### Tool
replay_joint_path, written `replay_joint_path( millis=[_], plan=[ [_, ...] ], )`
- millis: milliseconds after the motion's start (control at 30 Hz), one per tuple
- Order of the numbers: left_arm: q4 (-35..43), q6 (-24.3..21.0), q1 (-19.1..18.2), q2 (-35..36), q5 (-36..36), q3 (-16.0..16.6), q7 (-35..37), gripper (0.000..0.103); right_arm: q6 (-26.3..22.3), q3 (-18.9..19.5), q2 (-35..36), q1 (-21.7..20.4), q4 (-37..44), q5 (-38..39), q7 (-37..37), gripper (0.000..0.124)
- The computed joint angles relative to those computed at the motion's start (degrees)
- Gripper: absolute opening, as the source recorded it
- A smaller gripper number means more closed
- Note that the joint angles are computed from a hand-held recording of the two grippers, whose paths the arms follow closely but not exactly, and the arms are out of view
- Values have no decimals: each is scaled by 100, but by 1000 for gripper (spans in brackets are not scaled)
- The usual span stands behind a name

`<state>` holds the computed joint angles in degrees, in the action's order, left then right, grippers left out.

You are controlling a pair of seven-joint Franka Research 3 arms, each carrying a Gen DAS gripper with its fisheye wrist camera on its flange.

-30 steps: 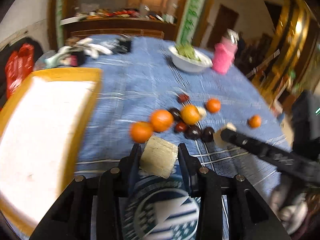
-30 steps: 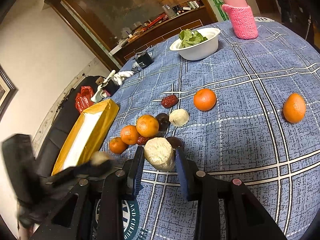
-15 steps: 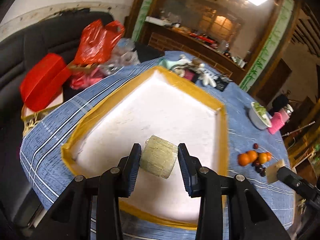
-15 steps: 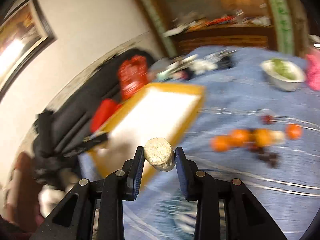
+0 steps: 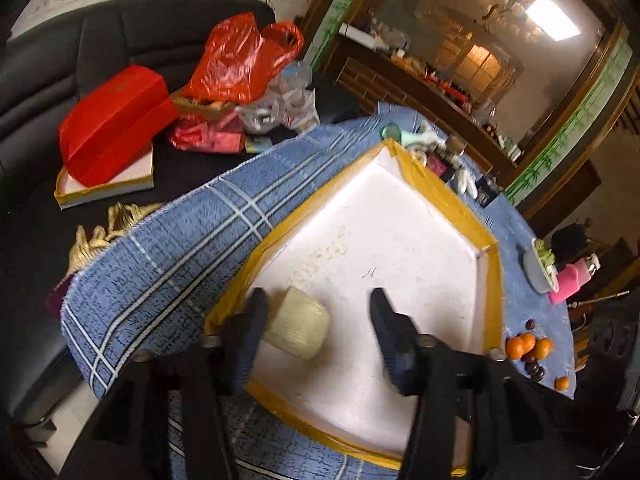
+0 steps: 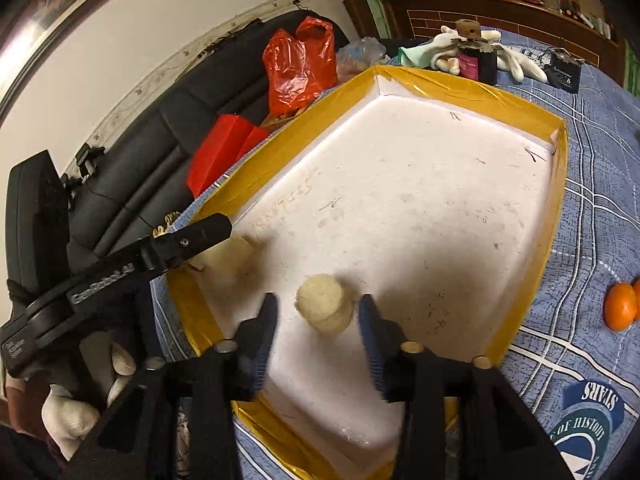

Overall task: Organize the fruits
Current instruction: 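Carry both items over the white tray and open both grippers to drop them, then grasp a tangerine with the left gripper while the right gripper grasps a dark plum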

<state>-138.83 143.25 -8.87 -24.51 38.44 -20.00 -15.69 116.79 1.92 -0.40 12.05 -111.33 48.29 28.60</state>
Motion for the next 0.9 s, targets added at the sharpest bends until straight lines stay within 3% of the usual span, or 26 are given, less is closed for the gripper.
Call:
replay_joint_path(
  millis=[167, 300, 467, 567, 733, 900],
  plan=[
    [94, 29, 57, -131, 269, -158, -337, 65, -266, -175, -78, -195, -26, 364, -97, 60],
    [496, 74, 19, 181, 475, -277, -310, 69, -510, -493, -222, -585, -191, 587, -292, 60],
    [1312, 57, -252, 974, 755, -352, 81, 71, -379, -825, 3, -1154, -58, 643, -340, 60],
    [1934, -14, -528, 1624, 858, -309, 461, 71, -5, -921, 402, -1491, 282, 534, -137, 59],
    [2871, -118, -1020, 2574, 799, -115, 1250, 71, 445, -758, 1137, -1821, 1043, 433, 168, 59],
    [3833, -435, -1439, 3407, 642, 129, 2195, 68, 418, -461, 1751, -1991, 1776, 362, 423, 56]
  ],
)
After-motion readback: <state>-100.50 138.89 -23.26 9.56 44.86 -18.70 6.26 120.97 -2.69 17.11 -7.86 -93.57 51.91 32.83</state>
